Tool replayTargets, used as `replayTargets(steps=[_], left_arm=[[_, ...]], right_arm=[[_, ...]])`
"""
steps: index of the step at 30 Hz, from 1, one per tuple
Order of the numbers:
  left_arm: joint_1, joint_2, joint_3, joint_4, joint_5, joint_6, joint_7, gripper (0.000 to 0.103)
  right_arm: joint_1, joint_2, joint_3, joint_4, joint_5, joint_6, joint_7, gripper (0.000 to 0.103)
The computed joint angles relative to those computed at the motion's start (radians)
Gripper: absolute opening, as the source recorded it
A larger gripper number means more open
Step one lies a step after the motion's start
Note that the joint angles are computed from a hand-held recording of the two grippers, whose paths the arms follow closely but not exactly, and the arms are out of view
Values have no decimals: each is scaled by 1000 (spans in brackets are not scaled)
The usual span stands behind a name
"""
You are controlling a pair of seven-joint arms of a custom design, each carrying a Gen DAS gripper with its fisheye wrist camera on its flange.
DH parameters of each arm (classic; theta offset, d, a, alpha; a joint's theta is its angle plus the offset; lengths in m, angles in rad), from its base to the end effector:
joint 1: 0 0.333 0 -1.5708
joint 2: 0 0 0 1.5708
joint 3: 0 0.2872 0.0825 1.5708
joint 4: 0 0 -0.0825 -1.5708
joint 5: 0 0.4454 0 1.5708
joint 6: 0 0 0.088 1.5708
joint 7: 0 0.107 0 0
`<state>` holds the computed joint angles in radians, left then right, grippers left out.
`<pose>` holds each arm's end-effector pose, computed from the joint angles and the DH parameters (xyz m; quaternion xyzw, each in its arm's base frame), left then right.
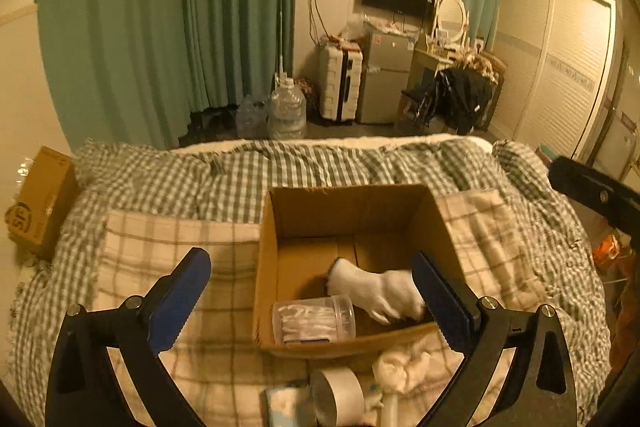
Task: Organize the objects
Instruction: 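Grasp the dark translucent cup with the left gripper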
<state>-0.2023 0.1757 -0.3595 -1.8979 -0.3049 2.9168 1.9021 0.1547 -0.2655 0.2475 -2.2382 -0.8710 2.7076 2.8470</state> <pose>0.6058 -0.3461 0.4574 -0.4257 0.8000 -0.3918 0.1590 0.5212 0.2569 0.4952 -0.5695 0.6852 -0.3131 0.3287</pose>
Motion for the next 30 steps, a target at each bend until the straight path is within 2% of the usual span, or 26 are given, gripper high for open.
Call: replayTargets(steps=[4,8,10,13,18,23,30], left_arm=[[2,-129,11,-116,-101,15,34,103],[-41,-220,62,-212,-190,20,53,103],[-64,-254,87,-265,-200,40,41,103],[-86,-274,112,-332,-144,70,-21,103],[-118,-241,143,-375,-57,59,-107,103],[-112,-181,130,-377,22,21,-176,103],[-77,-94,81,-324,-29,-109,-94,103]], right_arm=[[21,-118,38,-60,19,-96,-32,93],[29,-224,84,-132,57,-143,-58,93],[27,-255,112,-158,70,-167,-56,93],[31,-281,135,-201,100,-175,-43,93],[38,-240,153,-240,133,-169,-31,93],[51,-153,138,-253,142,-148,-17,93],[84,-48,76,-257,160,-107,-1,93]])
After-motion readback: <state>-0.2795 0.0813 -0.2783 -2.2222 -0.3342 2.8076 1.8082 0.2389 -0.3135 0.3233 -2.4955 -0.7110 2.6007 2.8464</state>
